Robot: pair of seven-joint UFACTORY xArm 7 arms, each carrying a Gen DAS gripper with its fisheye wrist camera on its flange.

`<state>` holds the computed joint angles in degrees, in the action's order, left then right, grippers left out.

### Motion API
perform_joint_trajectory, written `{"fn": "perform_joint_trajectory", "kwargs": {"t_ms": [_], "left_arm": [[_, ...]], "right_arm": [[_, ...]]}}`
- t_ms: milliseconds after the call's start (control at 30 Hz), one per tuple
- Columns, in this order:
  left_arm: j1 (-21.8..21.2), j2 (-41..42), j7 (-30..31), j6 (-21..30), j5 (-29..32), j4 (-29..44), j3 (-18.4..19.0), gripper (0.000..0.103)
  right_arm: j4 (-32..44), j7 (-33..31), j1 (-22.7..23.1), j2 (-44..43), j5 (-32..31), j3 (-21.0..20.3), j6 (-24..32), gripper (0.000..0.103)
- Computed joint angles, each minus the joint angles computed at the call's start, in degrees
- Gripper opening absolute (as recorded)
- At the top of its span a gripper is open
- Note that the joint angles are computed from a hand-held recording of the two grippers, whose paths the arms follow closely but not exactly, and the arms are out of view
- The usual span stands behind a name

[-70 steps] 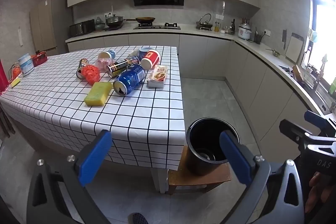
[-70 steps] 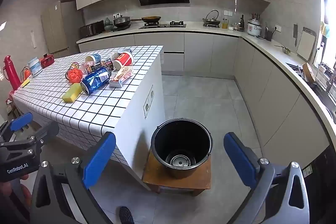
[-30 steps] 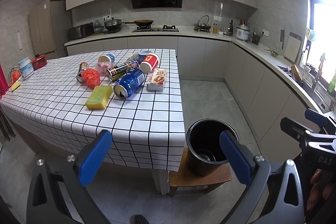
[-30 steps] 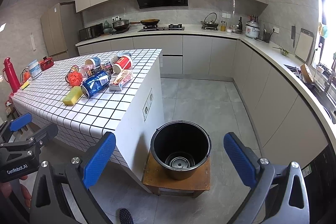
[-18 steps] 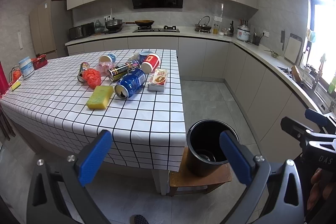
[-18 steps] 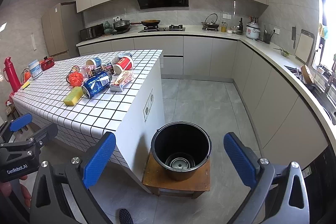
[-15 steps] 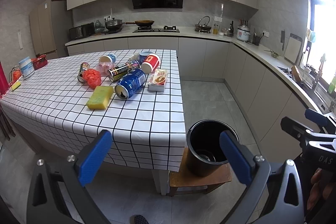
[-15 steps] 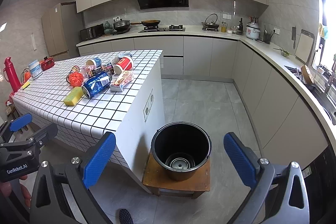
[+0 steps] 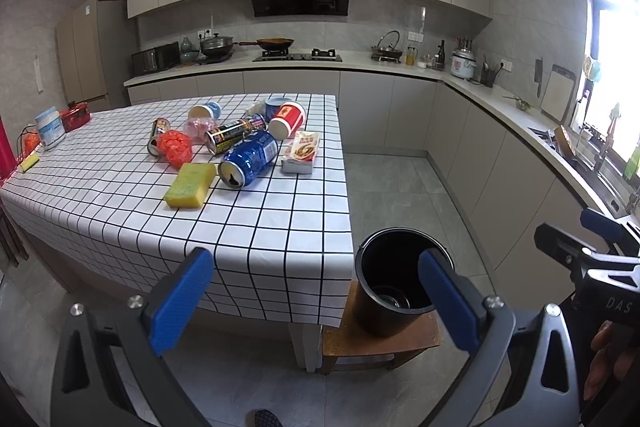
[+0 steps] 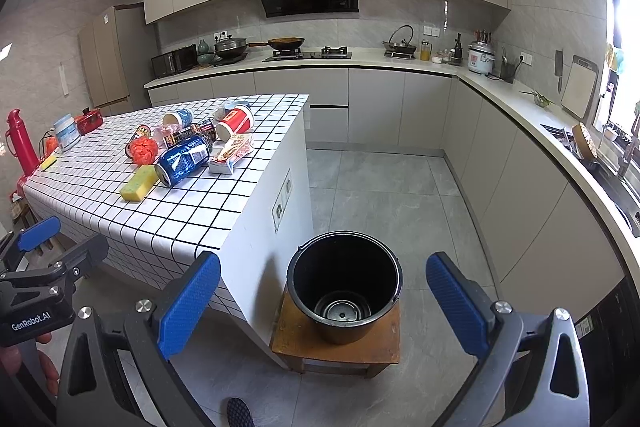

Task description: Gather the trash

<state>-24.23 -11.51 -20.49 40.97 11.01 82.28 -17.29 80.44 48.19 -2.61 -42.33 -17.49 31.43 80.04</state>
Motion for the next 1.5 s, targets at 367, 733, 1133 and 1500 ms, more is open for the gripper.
{"fn": "perform_joint_trajectory", "kwargs": {"t_ms": [367,733,1133,1500], "left_arm": [[0.2,-0.4,-0.1,0.0,-0.1,-0.3,0.1,0.103],[0.7,-0.5,-1.0,0.7,0.4,-0.2,-0.1,0.103],[2.8,0.6,0.6,-1.2,-2.3,-0.2,3.2,0.103],[6.2,14.4,5.7,-1.8,-3.5,10.7,7.6,0.103]], "right_arm": [[-0.3,0.3,0.2,0.1,-0.1,0.2,-0.3,0.103],[-0.5,0.7,0.7,0.3,0.1,0.1,-0.7,0.103],[-10.8,9.4,4.3,-2.7,5.7,-6.4,-23.2,0.103],[3.4,10.3,1.1,18.8,-3.5,-2.2,-18.9,0.103]]}}
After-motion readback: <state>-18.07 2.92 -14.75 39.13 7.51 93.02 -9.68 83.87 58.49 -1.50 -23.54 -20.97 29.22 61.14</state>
